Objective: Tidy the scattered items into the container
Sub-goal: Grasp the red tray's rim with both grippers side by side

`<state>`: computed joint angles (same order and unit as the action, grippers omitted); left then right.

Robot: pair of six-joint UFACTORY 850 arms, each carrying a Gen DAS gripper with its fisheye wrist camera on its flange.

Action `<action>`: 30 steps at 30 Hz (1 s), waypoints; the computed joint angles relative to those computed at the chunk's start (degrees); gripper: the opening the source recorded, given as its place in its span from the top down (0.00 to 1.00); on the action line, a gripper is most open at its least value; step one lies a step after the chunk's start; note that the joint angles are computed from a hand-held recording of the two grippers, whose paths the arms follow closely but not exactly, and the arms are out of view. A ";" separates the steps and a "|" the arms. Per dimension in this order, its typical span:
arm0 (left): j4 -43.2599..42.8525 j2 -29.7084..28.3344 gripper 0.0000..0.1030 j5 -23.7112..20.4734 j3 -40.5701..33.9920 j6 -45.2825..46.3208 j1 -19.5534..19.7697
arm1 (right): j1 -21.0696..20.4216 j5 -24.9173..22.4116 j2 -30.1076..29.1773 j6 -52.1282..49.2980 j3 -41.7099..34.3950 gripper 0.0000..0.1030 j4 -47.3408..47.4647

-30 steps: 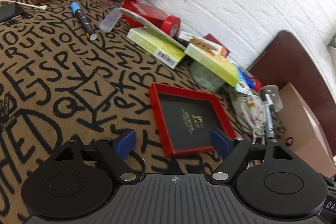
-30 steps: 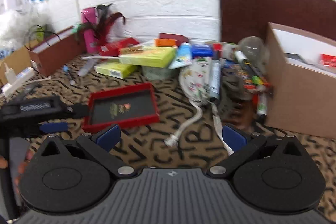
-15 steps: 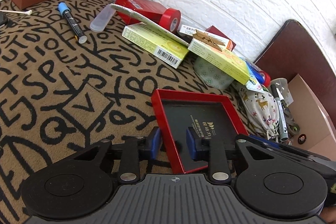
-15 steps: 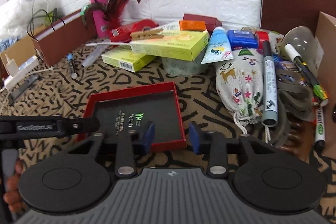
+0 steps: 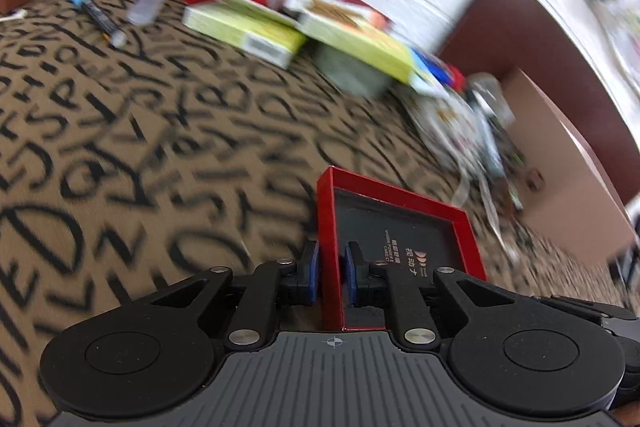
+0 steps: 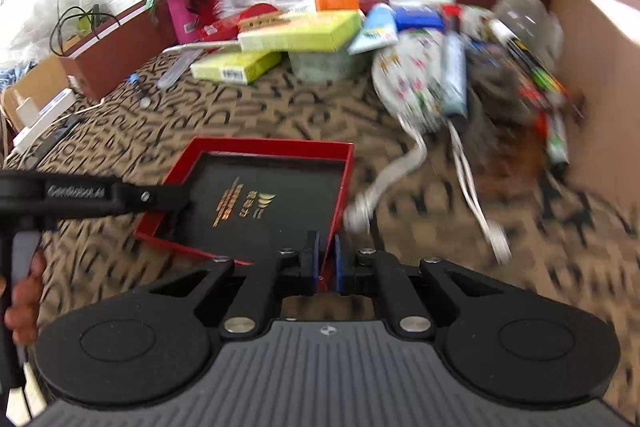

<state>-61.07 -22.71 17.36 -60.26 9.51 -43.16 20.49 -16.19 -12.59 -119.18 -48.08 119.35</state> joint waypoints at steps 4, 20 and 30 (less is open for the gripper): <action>3.03 0.30 0.80 -1.76 0.43 -1.05 -1.96 | -2.02 -1.86 6.38 0.16 7.96 0.89 2.02; -16.28 -1.11 0.70 -0.06 -2.26 21.77 -3.99 | -2.03 -2.09 7.28 -7.54 10.11 0.87 14.11; -15.96 -1.03 0.72 -0.90 -2.18 22.12 -3.72 | -1.24 -0.51 6.85 -10.78 9.22 0.86 16.03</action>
<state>-77.04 -23.73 16.46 -62.44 31.63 -46.88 19.25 -16.70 -5.75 -129.96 -38.85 135.38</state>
